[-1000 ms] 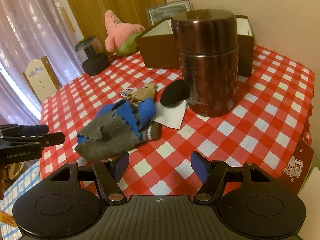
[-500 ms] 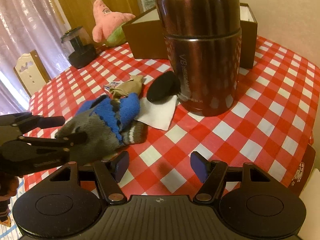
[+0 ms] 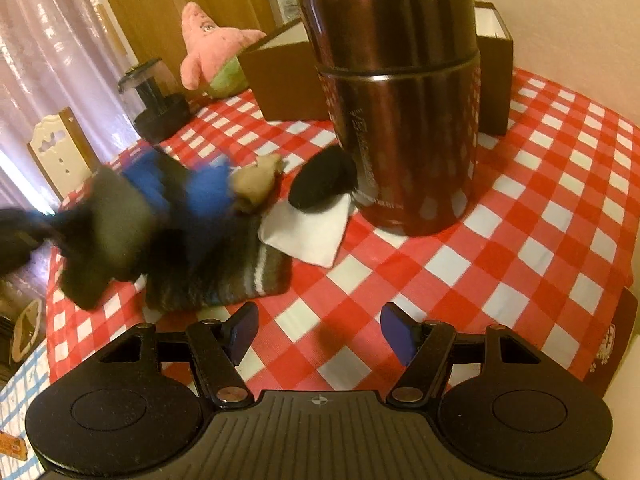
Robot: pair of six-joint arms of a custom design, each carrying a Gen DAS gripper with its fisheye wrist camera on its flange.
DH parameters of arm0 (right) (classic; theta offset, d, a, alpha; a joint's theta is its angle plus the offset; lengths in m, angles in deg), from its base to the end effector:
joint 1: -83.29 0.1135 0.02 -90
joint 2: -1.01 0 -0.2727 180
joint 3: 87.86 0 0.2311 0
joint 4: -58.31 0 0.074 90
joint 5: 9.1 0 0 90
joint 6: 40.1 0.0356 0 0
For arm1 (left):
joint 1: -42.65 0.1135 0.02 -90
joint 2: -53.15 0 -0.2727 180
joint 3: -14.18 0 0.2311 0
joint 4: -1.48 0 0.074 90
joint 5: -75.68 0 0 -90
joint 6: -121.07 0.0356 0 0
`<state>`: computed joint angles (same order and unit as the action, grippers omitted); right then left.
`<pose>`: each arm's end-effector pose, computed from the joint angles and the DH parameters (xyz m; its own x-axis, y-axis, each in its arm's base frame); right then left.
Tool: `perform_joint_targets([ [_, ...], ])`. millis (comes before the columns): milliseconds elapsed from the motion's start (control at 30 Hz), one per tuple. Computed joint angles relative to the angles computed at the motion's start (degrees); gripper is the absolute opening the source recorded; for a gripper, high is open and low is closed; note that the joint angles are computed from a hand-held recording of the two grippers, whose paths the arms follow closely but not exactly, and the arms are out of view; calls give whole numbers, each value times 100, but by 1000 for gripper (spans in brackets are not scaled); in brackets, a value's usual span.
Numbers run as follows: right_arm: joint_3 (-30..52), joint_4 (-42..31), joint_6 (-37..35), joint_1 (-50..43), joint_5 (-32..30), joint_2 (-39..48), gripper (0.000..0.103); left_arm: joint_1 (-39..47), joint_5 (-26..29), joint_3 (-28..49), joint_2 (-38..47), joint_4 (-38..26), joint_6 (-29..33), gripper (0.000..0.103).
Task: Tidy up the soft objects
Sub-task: 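Close the left gripper on the blue and grey cloths, then grasp the white tissue with the right gripper while the left gripper lifts the cloths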
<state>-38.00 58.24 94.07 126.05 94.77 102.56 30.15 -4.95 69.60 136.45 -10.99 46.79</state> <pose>0.2151 0.1873 0.1141 -0.7970 0.1844 -0.5752 0.0072 0.9551 0.2962 0.2678 -0.0653 0.2056 -0.5178 0.3886 -0.7622 0.4934 0.8634 0.1050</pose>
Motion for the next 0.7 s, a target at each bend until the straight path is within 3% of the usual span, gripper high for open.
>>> perform_joint_targets([
  [133,123,39,-122,-33,10,87,68,831,680,348,-838,-537,-350,6],
  [200,192,79,-199,-70,-15,169,67,1089,697,514,-1074,-658,-394,7],
  [400,482,172,-478,-165,-70,470,60,1066,-439,527,-1026,-584,-302,7],
  [567,827,220,-776,-223,-140,803,56,782,-1285,611,40,-658,-667,7],
  [700,1192,216,-1010,-272,-185,1162,52,707,-1429,606,824,-552,-875,8],
])
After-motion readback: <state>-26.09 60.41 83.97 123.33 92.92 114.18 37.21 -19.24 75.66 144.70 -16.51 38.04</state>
